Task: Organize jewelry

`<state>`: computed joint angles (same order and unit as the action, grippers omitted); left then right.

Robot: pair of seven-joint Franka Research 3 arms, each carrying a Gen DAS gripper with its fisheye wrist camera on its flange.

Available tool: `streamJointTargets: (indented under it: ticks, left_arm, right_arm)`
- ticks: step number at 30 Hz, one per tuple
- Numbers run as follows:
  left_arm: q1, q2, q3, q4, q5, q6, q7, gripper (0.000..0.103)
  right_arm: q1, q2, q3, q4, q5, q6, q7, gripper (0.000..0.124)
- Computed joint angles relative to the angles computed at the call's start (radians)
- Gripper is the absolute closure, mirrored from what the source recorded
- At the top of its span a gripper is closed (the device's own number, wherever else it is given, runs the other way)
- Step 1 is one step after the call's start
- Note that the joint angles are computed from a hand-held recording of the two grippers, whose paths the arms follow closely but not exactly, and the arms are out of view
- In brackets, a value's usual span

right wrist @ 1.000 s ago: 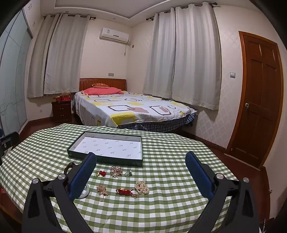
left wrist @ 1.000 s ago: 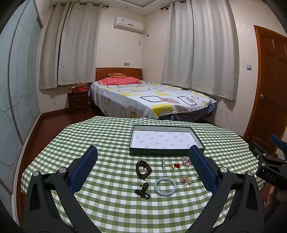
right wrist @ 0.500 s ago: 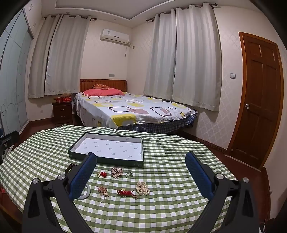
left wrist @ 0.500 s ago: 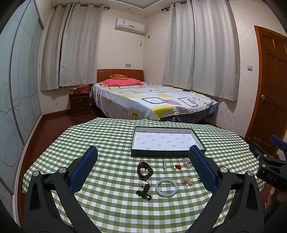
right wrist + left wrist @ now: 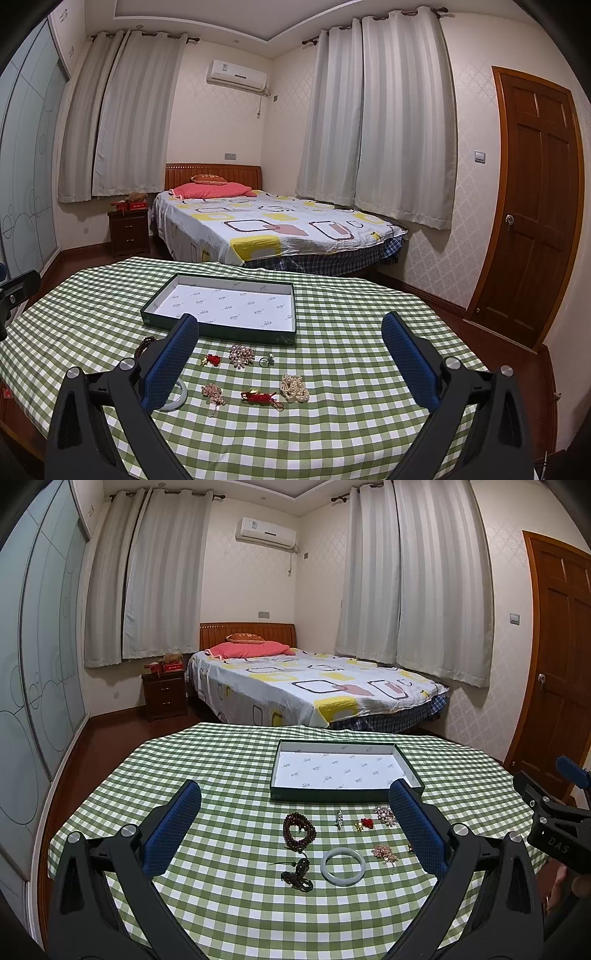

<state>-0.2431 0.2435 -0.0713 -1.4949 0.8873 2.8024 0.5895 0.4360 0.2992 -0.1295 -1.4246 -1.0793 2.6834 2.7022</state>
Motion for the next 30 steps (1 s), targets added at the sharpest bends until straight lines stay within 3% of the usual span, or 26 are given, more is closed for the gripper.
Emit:
streamJointTargets:
  ticks: [30]
  left_arm:
    - [0.004, -0.008, 0.000, -0.015, 0.004, 0.005, -0.009, 0.004]
  right_arm:
    - [0.001, 0.003, -0.002, 0.004, 0.012, 0.005, -0.009, 0.027]
